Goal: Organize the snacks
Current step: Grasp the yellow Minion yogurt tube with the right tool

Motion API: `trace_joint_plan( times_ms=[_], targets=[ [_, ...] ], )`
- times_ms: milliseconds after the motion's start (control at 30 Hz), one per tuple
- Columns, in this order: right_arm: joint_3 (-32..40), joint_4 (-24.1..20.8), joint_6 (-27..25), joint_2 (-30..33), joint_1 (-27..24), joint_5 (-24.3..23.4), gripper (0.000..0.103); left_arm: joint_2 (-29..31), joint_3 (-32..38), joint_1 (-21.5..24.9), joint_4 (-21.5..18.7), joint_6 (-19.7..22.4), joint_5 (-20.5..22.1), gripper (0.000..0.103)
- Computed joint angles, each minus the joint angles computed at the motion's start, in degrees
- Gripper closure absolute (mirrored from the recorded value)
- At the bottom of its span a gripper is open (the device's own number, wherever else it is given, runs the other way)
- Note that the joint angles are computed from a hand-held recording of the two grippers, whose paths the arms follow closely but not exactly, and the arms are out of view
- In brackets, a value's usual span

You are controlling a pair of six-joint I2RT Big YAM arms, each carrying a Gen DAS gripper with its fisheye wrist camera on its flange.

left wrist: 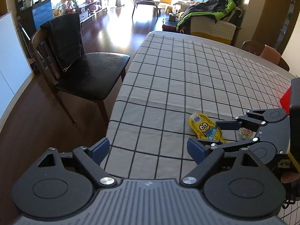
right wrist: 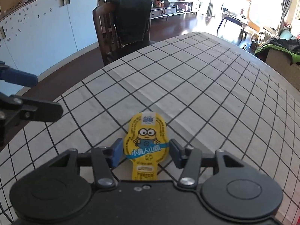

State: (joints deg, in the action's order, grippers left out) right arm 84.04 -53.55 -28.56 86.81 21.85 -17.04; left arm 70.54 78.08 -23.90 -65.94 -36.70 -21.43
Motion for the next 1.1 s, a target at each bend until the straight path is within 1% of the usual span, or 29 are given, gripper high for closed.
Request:
trace_joint_plan(
  times_ms=[100, 200, 300, 400, 500, 633, 767, 833, 900, 933, 967, 1000, 1067, 1100],
  targets=[
    [0.0, -0.4, 0.8, -0.6, -1.4, -1.8, 0.051, 1.1, 0.9, -0.5, 0.6, 0.9, 0.4, 0.013],
    [0.2, -2.4, 0.5, -2.1, -3.9, -4.5, 0.051, 2.7, 1.9, -1.2, 1.7, 2.0, 1.8, 0.013],
    [0.0, -4.4, -0.3, -3.6, -6.9, -5.8, 0.051, 5.0, 3.5, -2.1, 3.5, 3.6, 4.0, 0.013],
    [-1.3, -4.5, -0.9, -5.3, -9.8, -5.1, 0.051, 8.1, 5.6, -3.5, 5.6, 6.0, 5.1, 0.013],
    [-2.0, -4.5, -0.1, -6.1, -13.1, -3.8, 0.051, 11.5, 8.1, -4.5, 7.2, 8.5, 7.7, 0.013],
    [-2.0, -5.4, 0.8, -6.1, -17.2, -3.0, 0.051, 15.8, 10.9, -6.0, 8.6, 13.6, 10.0, 0.013],
    [-2.5, -6.0, 1.2, -6.5, -20.0, -3.1, 0.051, 19.3, 13.3, -6.6, 9.5, 16.9, 11.5, 0.014],
    [-2.6, -6.0, 1.3, -6.6, -20.8, -2.9, 0.051, 21.0, 15.2, -6.7, 9.0, 17.3, 12.4, 0.018],
    [-2.7, -6.3, 1.2, -6.7, -21.8, -3.5, 0.051, 22.9, 17.4, -6.6, 7.7, 18.4, 13.6, 0.030],
    [-3.4, -6.3, 1.1, -7.4, -22.2, -3.6, 0.051, 24.1, 18.7, -6.6, 6.5, 19.1, 13.6, 0.033],
    [-3.4, -6.3, 1.2, -7.5, -22.5, -3.7, 0.051, 25.0, 19.7, -6.9, 5.4, 19.1, 13.5, 0.040],
    [-3.4, -6.4, 1.1, -7.6, -22.8, -4.0, 0.051, 25.7, 20.5, -6.9, 4.6, 19.0, 13.6, 0.044],
    [-3.4, -6.6, 1.0, -7.8, -23.4, -4.6, 0.051, 26.2, 20.9, -7.1, 4.5, 19.5, 12.6, 0.048],
    [-3.5, -6.5, 1.2, -8.1, -23.4, -4.6, 0.051, 26.3, 21.2, -7.3, 4.2, 19.7, 12.2, 0.053]
  ],
)
